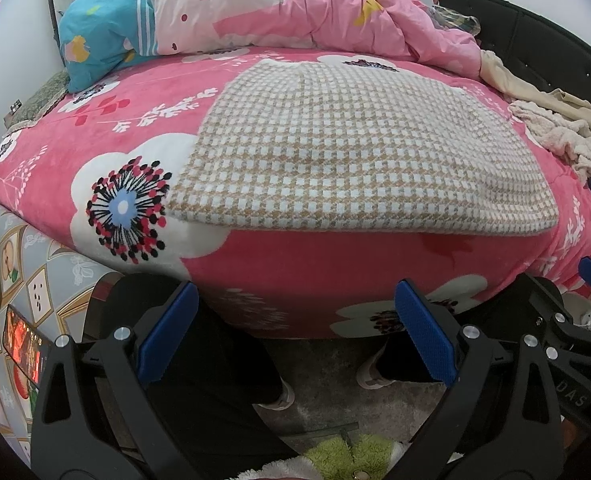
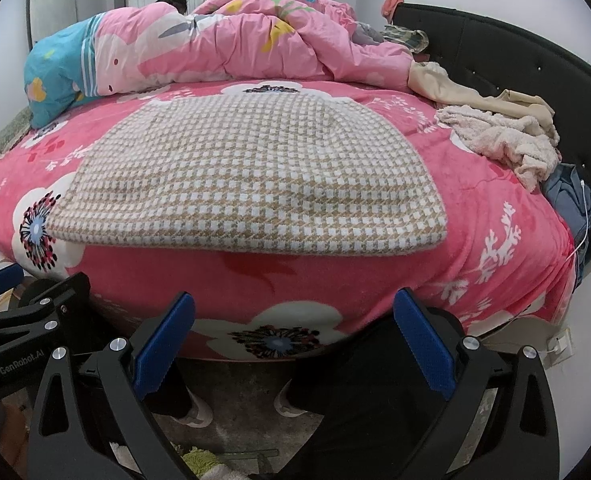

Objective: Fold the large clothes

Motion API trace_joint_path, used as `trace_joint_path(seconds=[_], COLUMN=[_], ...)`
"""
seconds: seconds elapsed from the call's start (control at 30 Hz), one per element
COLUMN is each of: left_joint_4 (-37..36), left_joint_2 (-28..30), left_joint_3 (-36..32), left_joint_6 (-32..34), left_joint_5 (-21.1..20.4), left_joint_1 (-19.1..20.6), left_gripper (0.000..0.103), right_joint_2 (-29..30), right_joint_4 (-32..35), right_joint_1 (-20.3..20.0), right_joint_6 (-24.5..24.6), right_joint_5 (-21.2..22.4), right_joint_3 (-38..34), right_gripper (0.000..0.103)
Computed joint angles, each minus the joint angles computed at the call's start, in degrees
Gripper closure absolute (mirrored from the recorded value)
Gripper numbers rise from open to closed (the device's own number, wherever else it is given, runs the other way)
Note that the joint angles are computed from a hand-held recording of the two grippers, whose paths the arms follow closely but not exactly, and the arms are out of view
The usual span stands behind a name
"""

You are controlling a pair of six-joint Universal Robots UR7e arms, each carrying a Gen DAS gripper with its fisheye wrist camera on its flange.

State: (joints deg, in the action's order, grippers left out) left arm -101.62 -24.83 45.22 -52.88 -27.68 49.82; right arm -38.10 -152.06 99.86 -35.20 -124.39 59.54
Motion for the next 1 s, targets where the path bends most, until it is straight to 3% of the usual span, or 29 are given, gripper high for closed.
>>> trace_joint_path(seconds=[1.0], left_joint_4=[-0.7], left_joint_2=[0.0], left_joint_3=[0.2], left_joint_6=[0.6], left_joint_5=[-0.1], left_joint_1=[0.1], left_gripper=[0.008], right_joint_2=[0.1], right_joint_4=[0.3], right_joint_1=[0.0], right_joint_6=[-0.1], right_joint_5=[0.0], right_joint_3=[-0.2], right_gripper=[0.006])
